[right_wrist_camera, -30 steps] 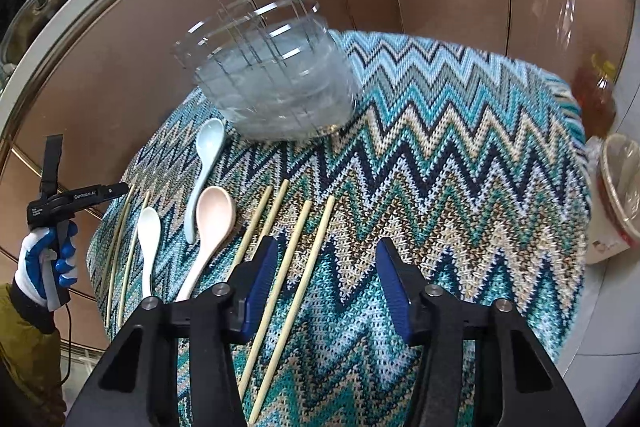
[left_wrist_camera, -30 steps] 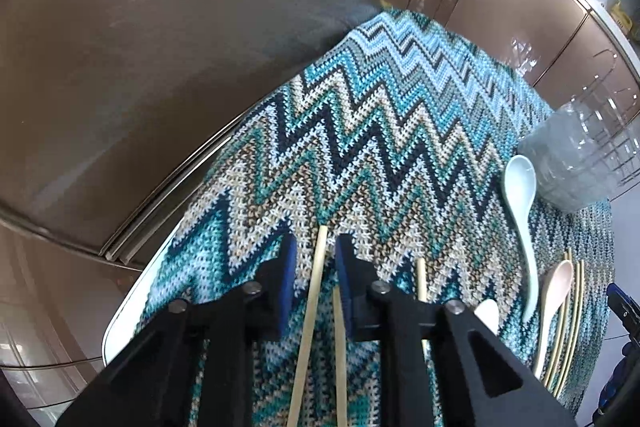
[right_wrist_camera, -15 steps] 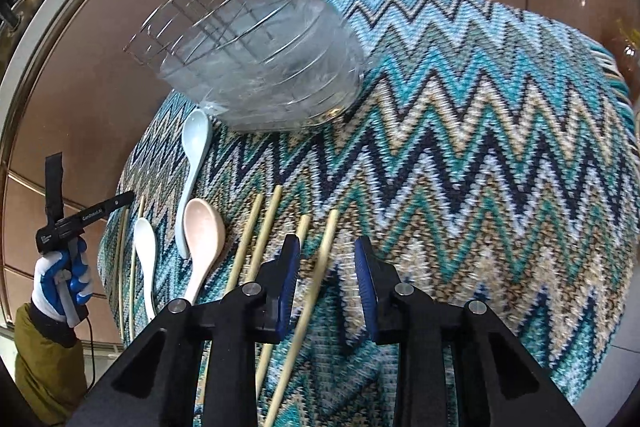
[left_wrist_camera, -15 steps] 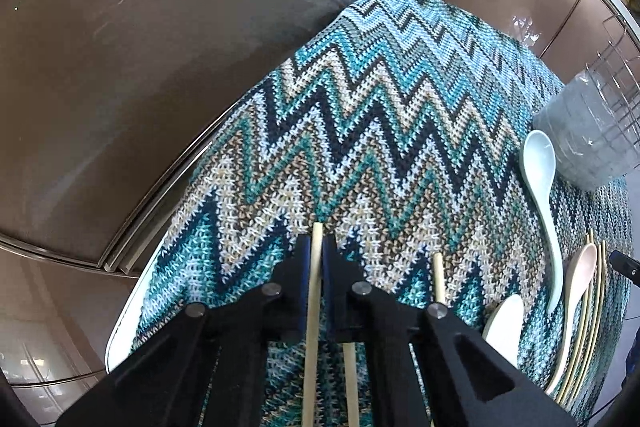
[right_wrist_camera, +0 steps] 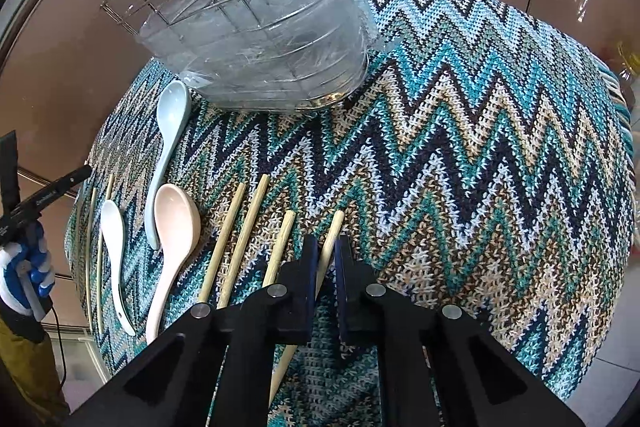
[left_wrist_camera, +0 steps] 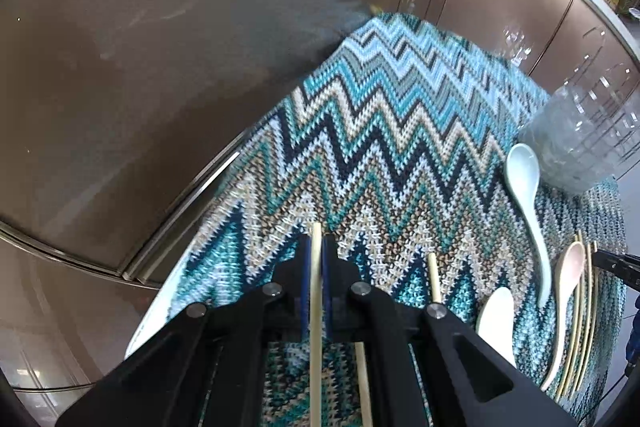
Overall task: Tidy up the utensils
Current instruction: 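Lower the right tool onto a wooden chopstick and close it while the left tool grasps another, then lift the chopstick with the right tool toward the wire rack while the left tool carries its chopstick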
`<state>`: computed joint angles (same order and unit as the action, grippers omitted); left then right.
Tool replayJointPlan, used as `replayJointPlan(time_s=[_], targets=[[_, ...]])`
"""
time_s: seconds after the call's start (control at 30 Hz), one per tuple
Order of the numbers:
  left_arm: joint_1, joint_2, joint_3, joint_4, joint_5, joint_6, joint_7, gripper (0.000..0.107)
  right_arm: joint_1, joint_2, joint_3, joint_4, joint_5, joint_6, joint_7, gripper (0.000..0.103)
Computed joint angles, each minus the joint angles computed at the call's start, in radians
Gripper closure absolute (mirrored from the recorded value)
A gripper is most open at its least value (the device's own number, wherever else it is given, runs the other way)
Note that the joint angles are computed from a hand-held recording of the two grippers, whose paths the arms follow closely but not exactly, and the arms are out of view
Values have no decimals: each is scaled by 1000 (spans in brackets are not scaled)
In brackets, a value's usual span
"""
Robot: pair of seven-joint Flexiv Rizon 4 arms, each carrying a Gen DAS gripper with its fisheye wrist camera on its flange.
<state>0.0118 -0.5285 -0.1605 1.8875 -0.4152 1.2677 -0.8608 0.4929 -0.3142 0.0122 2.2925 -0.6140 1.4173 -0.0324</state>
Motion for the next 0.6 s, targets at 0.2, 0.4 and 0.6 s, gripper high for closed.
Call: replayJointPlan(time_s=[0.2,0.4,0.6], targets=[[73,45,-72,51,-93,33,90,102,37,52,-73,41,-165,26,140,97],[126,109,-144,123,-250,77,203,102,22,100,-76,24,-362,-2,271,98],[125,186,-176,171,-449,94,339,102,-5,180,-5,21,-505,-90,367,98]])
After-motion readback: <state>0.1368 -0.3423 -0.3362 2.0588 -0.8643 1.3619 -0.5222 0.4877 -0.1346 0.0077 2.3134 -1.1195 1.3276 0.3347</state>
